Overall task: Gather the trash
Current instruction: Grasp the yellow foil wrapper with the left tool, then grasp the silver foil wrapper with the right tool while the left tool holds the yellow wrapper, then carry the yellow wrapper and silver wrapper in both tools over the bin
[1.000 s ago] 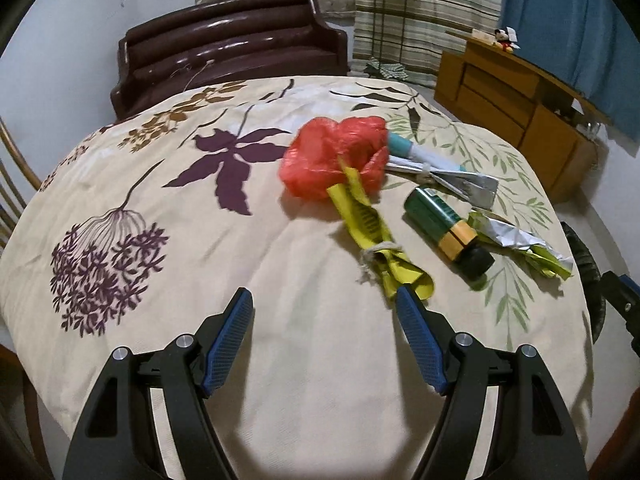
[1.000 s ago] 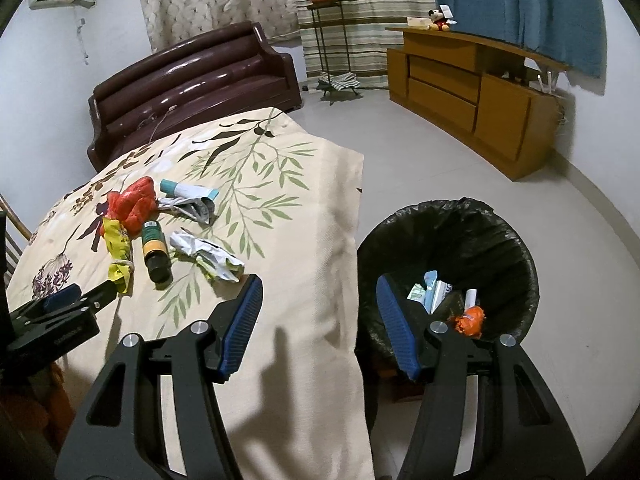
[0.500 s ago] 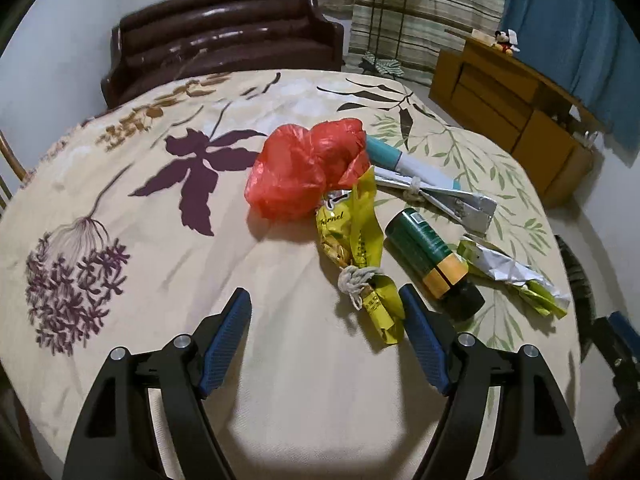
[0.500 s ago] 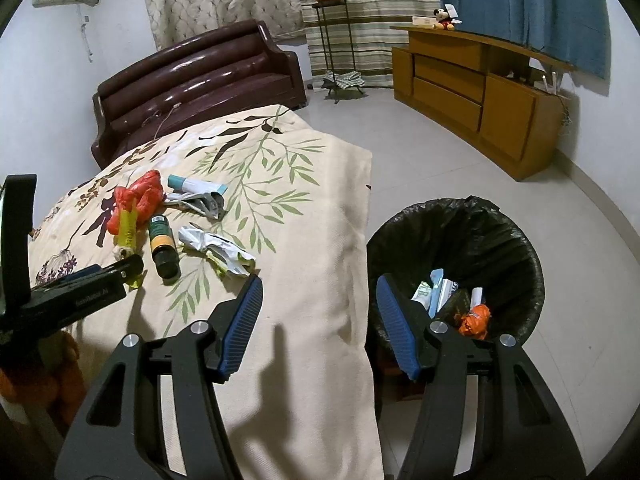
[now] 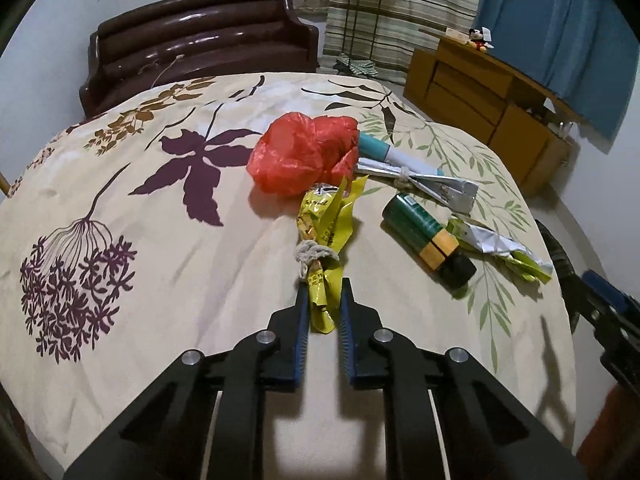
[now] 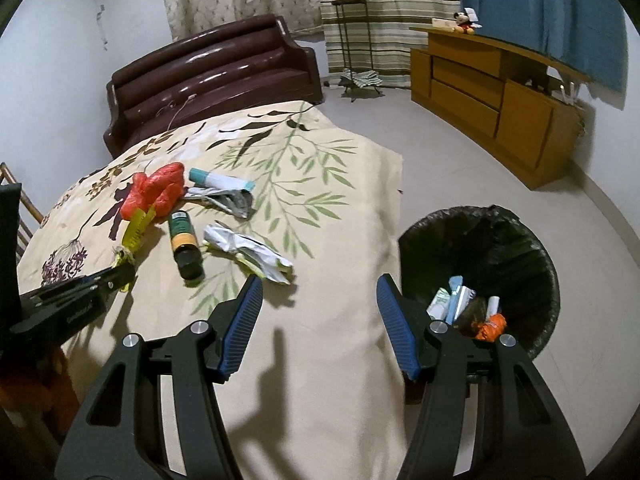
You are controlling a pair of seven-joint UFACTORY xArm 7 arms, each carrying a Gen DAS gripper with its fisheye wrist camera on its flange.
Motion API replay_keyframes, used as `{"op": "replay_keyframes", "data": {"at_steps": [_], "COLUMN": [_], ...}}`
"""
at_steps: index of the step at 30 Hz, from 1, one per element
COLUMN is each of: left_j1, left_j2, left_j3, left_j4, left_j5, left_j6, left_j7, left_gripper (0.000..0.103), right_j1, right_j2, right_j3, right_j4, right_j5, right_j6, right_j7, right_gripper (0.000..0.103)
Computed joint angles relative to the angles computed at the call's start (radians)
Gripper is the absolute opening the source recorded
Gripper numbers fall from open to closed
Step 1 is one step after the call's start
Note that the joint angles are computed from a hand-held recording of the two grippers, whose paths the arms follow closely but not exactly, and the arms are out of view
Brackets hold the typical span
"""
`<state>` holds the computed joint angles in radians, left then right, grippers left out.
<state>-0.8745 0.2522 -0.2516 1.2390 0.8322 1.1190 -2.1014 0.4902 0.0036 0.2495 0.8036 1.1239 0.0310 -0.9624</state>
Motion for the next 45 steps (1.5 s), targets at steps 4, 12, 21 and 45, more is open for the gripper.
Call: {"op": "replay_keyframes", "data": {"at_steps": [4, 12, 21, 45], "left_j1": [-0.001, 0.006, 0.0, 0.002], "left_j2": [-0.018, -0.055, -0.046, -0.036], "left_j3": [-0.008, -0.027, -0.03, -0.021], "left_j4": [-0.023, -0.069, -0.042, -0.055], "left_j5": [0.0, -0.004, 0.027, 0.051], "left_j6": [-0.017, -0.045, 0.025, -0.001], "left_j7": [-0.01, -0.015, 0.0, 0.035], "left_gripper": [0.015, 0.015, 0.053, 0.019], "right_j1": [0.003, -0.022, -0.004, -0.129], "right_j2": [0.025, 0.084, 0.152, 0.076], "right_j3": [0.011, 0.036, -0.001, 0.154], "right_j4": [0.014, 0.05, 0.101, 0.002], "right_j5": [-0.106, -0.383, -0.741, -0.632], "right_j6": [0.004, 0.005, 0.028, -0.003], "right_j7": [0.078, 0.294, 0.563, 0.509], "right_gripper": [0.058, 0.058, 0.053, 0.032]}}
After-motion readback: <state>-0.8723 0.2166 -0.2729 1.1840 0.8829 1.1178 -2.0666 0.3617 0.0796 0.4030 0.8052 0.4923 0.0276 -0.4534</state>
